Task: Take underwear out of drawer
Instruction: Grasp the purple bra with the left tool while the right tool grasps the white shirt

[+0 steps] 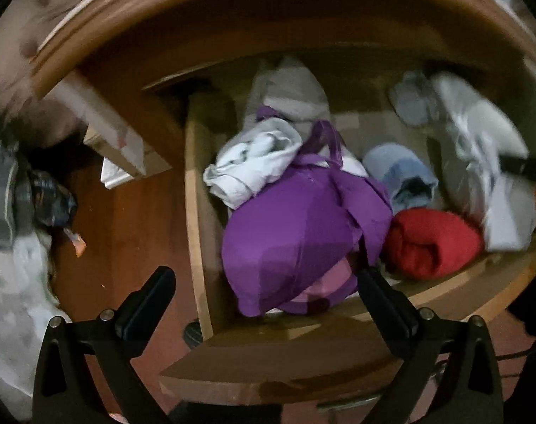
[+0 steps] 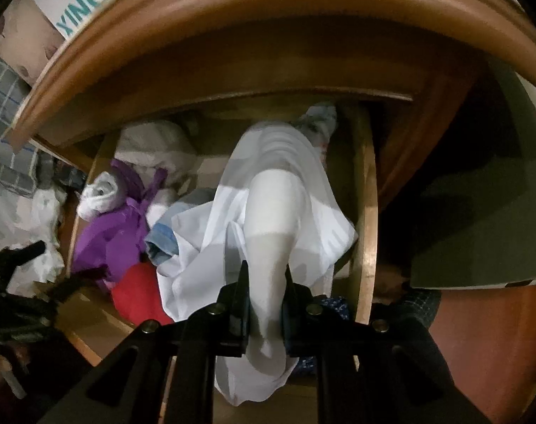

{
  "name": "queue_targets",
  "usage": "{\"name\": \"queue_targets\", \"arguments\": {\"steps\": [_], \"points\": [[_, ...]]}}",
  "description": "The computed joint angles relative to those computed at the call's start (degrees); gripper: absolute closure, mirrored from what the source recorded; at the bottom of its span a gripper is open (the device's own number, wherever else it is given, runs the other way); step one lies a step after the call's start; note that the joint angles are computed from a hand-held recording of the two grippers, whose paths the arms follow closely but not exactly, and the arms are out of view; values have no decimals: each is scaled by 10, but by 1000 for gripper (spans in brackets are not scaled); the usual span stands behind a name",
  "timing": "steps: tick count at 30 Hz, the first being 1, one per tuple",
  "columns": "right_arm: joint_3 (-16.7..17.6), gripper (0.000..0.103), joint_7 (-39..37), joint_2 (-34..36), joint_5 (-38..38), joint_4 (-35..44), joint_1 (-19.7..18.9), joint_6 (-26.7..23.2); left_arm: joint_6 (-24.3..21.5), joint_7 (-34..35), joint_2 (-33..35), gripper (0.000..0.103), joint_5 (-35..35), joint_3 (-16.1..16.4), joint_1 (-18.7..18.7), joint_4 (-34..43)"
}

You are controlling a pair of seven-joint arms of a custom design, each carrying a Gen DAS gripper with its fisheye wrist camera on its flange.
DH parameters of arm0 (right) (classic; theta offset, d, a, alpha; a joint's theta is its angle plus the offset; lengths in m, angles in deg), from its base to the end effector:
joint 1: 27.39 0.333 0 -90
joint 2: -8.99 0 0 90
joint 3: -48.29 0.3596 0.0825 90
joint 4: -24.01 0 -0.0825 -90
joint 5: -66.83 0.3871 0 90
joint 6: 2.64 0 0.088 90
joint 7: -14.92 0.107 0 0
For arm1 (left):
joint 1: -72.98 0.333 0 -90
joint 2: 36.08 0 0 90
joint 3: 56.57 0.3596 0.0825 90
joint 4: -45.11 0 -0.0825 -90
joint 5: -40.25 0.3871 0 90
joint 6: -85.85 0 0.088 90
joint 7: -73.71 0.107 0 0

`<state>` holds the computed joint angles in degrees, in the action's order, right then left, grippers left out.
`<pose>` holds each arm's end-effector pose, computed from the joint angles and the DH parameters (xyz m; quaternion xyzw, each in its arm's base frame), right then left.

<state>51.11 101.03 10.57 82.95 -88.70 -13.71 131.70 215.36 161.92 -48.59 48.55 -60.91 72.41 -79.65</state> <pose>0.5730 0.1738 0.5364 -0.7553 0.6215 -0.0168 0.2073 0.5064 -0.0424 0.5556 -0.6505 0.7414 -0.0646 0.1516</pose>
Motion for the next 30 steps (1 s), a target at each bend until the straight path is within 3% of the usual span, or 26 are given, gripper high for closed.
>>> {"name": "queue_targets", "arguments": {"steps": [12,14,15,16,21,25,30], "points": [[-3,90,-47,-15,49,-3,-7,8,-39,-23,63,4,25,-9,6,43],[-3,90,-54,-16,58,-4,-7,9,-45,-23,69,11,16,-9,6,50],[-3,90,-57,-16,59,-4,-7,11,-55,-16,74,19,-1,-7,6,57],[-3,90,-57,-16,59,-4,-7,13,-62,-8,79,34,-16,-6,6,61],[-3,90,-63,-18,68,-4,-7,13,-72,-20,86,49,-18,-9,8,69],[-3,90,-64,-19,71,-4,-8,10,-78,-29,82,78,-8,-10,9,67],[-4,90,-69,-19,78,-3,-9,8,-82,-30,65,87,-43,-4,12,63]]}}
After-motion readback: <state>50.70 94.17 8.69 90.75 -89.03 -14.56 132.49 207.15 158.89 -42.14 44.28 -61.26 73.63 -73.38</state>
